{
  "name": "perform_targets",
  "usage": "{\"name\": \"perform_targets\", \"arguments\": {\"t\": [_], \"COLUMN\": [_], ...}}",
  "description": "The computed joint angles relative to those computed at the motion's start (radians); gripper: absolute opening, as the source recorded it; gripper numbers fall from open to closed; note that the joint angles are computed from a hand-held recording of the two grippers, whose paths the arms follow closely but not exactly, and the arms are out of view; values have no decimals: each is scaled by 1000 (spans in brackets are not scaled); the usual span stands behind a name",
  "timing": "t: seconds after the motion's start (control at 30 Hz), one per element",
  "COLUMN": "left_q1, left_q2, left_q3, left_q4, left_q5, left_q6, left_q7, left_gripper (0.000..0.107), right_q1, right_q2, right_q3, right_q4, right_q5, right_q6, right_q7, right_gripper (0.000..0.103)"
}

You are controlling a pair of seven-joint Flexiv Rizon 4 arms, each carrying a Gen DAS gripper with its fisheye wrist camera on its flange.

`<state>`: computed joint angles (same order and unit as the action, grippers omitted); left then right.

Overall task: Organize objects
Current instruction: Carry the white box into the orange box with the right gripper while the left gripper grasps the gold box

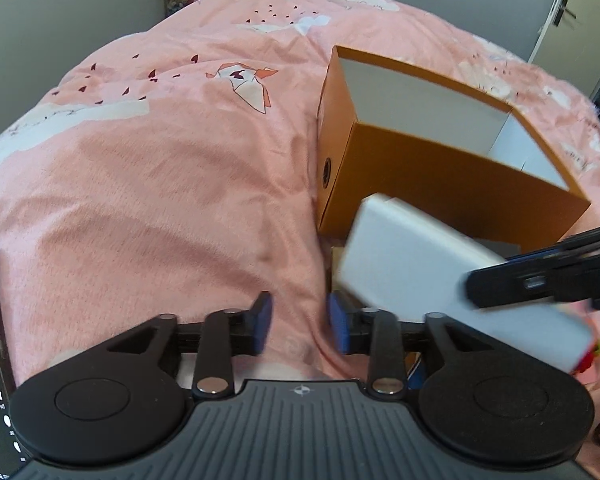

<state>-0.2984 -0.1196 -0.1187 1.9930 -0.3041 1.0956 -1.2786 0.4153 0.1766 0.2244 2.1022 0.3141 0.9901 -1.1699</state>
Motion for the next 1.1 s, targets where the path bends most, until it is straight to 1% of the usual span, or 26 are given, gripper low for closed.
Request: {"name": "perform_targets", "arguments": {"t": [0.07,0.17,0.27,0.3,0.4,0.43,0.53,0.6,0.7,0.73,0.77,0.83,1.0,1.1], "left_q1": [3,4,1,0,-3,-7,-24,-34,-42,-43,-42,-38,-40,-57], "left_q2": [-4,-18,-42,-49,-70,-80,-119,-142,-167,-171,-174,-183,-208,-226], "left_q3": [-4,-9,-18,-25,-45,-46,-37,-29,-23,-22,-24,-28,-32,-18], "left_q4": [0,-12,-35,-39,-53,-62,-106,-137,-166,-172,-174,-180,-217,-251], "left_q5": [-27,-42,-55,-69,-118,-119,-61,-15,19,30,31,28,38,97], "left_q6": [0,-12,-35,-36,-48,-55,-87,-112,-133,-140,-142,-147,-191,-233], "left_q7": [7,3,0,14,49,46,6,-32,-75,-84,-85,-89,-99,-125], "left_gripper": [51,58,58,58,62,65,66,66,66,69,74,75,75,71], "right_q1": [-15,-45,-87,-102,-132,-139,-178,-208,-228,-234,-240,-251,-262,-266], "right_q2": [43,115,174,192,244,259,263,238,198,177,158,115,15,-50], "right_q3": [-1,10,26,30,24,19,14,14,-11,-18,-21,-27,-45,-55], "right_q4": [13,44,81,92,116,120,118,111,95,87,82,70,46,23], "right_q5": [-25,-110,-226,-261,-321,-338,-427,-496,-544,-556,-570,-599,-653,-700], "right_q6": [-10,-20,-34,-40,-42,-43,-35,-24,-20,-14,-11,-1,17,2], "right_q7": [1,31,88,110,156,159,167,175,165,162,163,171,181,206], "right_gripper": [31,31,31,31,31,31,31,31,31,31,31,31,31,31]}}
